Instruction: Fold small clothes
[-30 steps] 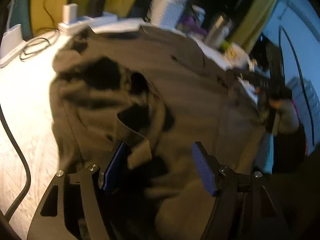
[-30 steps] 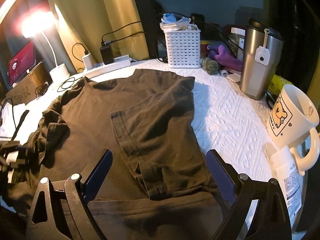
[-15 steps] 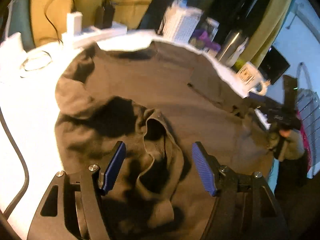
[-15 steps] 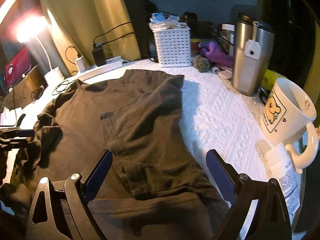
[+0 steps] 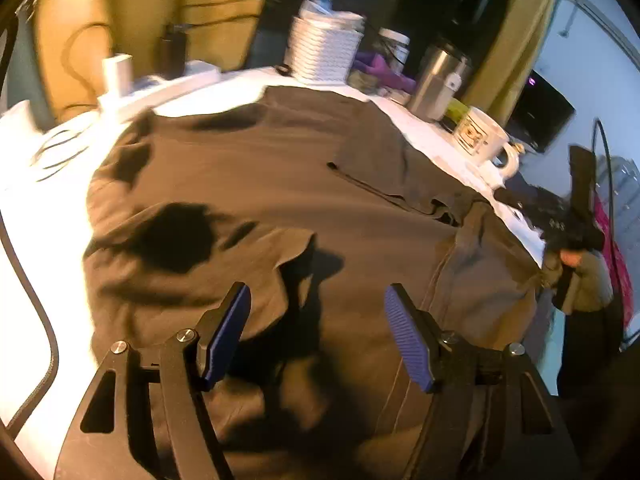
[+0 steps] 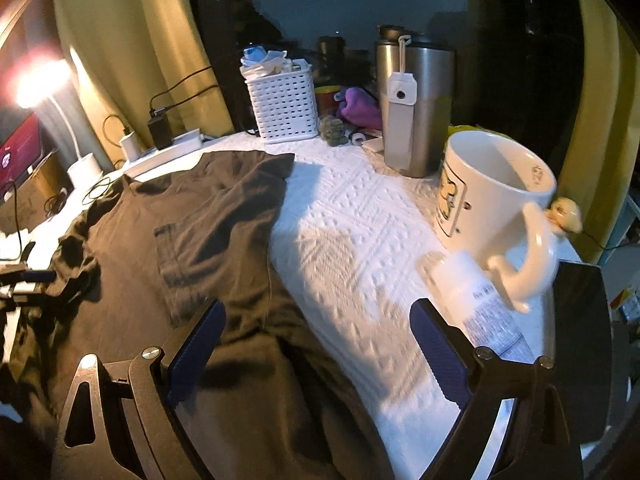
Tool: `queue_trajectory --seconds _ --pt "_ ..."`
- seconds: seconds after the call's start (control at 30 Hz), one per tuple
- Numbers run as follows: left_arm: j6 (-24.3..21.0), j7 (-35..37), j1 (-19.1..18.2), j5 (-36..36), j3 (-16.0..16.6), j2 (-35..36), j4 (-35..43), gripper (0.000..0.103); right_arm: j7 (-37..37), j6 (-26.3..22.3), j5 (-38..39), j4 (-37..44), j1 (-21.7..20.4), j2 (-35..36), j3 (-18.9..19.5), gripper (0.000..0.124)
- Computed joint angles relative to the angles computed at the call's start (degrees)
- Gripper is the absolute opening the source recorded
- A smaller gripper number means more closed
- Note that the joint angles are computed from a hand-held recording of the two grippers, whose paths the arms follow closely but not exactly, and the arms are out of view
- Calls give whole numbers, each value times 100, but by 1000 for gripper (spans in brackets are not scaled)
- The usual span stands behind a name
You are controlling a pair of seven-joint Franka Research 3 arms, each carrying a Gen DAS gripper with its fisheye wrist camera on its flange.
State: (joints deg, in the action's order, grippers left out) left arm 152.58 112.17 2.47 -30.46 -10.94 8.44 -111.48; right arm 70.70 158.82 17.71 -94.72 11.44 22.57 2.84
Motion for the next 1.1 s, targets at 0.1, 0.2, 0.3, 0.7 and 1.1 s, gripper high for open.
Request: queue_trajectory --seconds 0.1,0.2,0.3,0.7,1.1 --pt "213 -403 -60 293 121 -435 -558 69 -451 -49 213 -370 -126 -272 185 72" --pt "419 -733 -168 500 239 -835 -1091 69 -806 -123 348 -623 -126 -418 245 62" --pt "606 -1192 -275 915 369 -1164 -1542 69 -821 -173 363 -639 -43 -393 183 59" --pt "881 -1305 -778 764 954 -1948 -2609 69 -573 -323 -4 -316 214 -45 23 50" --pt "489 -1201 -1011 645 1060 -2291 -3058 69 -658 262 -140 -1222 209 -839 84 4"
